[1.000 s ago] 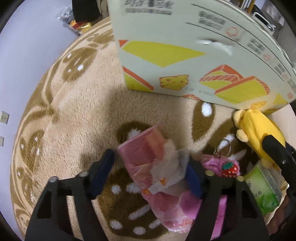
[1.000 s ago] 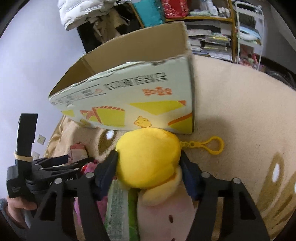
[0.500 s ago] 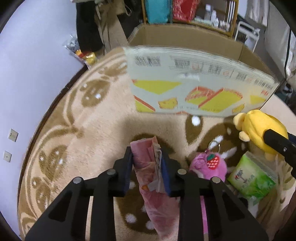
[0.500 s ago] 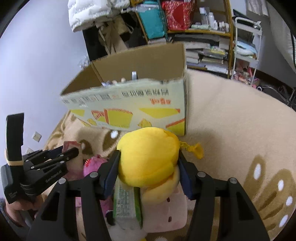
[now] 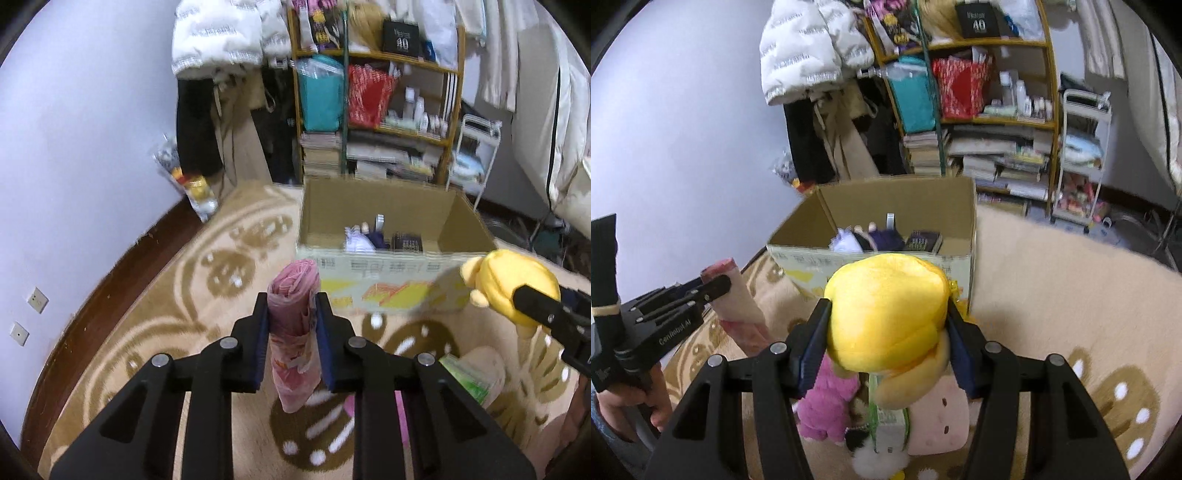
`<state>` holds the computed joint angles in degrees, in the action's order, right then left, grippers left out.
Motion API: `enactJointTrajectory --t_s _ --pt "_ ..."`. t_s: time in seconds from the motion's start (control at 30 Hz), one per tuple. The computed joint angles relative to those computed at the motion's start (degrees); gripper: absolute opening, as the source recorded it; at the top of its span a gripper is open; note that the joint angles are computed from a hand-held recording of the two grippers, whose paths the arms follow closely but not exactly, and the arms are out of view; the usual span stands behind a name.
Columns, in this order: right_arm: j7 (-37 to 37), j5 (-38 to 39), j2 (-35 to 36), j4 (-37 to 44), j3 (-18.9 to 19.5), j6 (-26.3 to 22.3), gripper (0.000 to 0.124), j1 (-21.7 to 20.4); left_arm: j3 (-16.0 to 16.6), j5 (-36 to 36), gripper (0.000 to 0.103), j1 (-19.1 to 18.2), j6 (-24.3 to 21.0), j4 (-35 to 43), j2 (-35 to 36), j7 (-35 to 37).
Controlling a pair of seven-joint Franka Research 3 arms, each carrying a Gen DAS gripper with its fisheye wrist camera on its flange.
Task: Organize soft objects
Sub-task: 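Grasp the yellow plush keychain with the right tool while the left tool grasps the pink wrapped packet, then lower both held items into the cardboard box and open both tools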
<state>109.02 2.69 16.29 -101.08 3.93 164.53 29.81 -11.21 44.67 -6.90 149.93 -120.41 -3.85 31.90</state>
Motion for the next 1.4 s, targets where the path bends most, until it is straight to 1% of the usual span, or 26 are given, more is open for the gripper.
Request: enactJointTrajectory --t_s 0.07,0.1,0.13,0.23,0.37,0.43,0.57,0.63,0.73,0.9,1.0,1.07,1.17,1.23,1.3,1.37,1.4 --pt "4.24 -4.24 -0.32 1.01 -2.75 -0.99 0.062 2.24 0.10 1.09 0.022 0.23 0.71 0.62 -0.69 -0.28" --pt "7.47 -7.70 -0.47 1.45 -4.57 -1.19 0.062 3.71 0.14 1.77 0.022 0.43 1.30 0.92 -0.89 -0.49" --pt "9.74 -10.17 -0.61 1.73 -5.51 -1.13 0.062 4.38 0.13 2.31 0.022 0.60 1.64 1.31 -1.14 -0.56" --pt "12.61 -14.23 0.47 4.78 -5.93 -2.90 0.062 4.41 -0.01 4.33 0.022 1.11 2.42 3.22 -1.31 -0.77" --pt "13.28 -16.52 3.38 10.06 -5.78 -4.99 0.062 3.76 0.16 5.28 0.022 1.44 3.16 6.42 0.06 -0.22" --pt "15.16 -17.76 5.14 13.16 -6.72 -6.22 0.062 4.16 0.33 5.67 0.022 1.40 3.85 8.12 1.20 0.60" --pt "16.09 -18.33 7.85 17.87 -7.23 -8.15 0.062 3.94 0.55 8.95 0.022 0.79 4.07 10.91 3.40 -0.10" --pt "16.57 -18.50 9.63 20.87 -7.58 -9.68 0.062 3.95 0.89 9.20 0.022 0.35 4.34 12.56 4.96 0.31" --pt "17.10 -17.52 11.88 24.31 -7.61 -11.35 0.062 3.57 1.63 7.31 0.022 -0.30 4.96 15.21 7.80 1.61" --pt "17.12 -16.76 14.39 27.67 -7.93 -13.75 0.062 3.42 2.91 1.71 0.022 -1.26 7.26 18.54 12.11 3.49" --pt "15.69 -16.04 14.41 27.02 -7.26 -13.52 0.062 3.05 3.80 2.01 0.022 -2.62 6.24 20.35 13.78 3.70" --pt "14.85 -15.32 14.54 26.78 -6.82 -13.30 0.063 2.98 4.02 1.89 0.022 -3.51 4.10 22.32 15.19 5.20" --pt "13.08 -13.88 15.41 27.68 -6.09 -14.00 0.063 2.72 3.99 -2.28 0.022 -3.43 3.94 24.50 17.21 7.95" --pt "12.73 -13.20 15.76 27.76 -6.00 -13.62 0.063 2.83 4.48 -3.66 0.022 -3.68 3.76 25.66 18.28 8.42" --pt "12.19 -12.28 15.95 27.63 -5.76 -13.02 0.064 2.78 4.48 -5.92 0.026 -3.75 2.21 27.22 19.39 10.13" --pt "11.37 -11.19 16.41 28.18 -5.38 -13.07 0.067 2.62 4.48 -8.06 0.029 -4.03 -0.63 28.74 20.30 11.55" --pt "11.18 -10.81 16.57 28.42 -5.39 -13.20 0.067 2.66 4.63 -8.69 0.038 -4.21 -1.77 28.82 20.31 11.53"
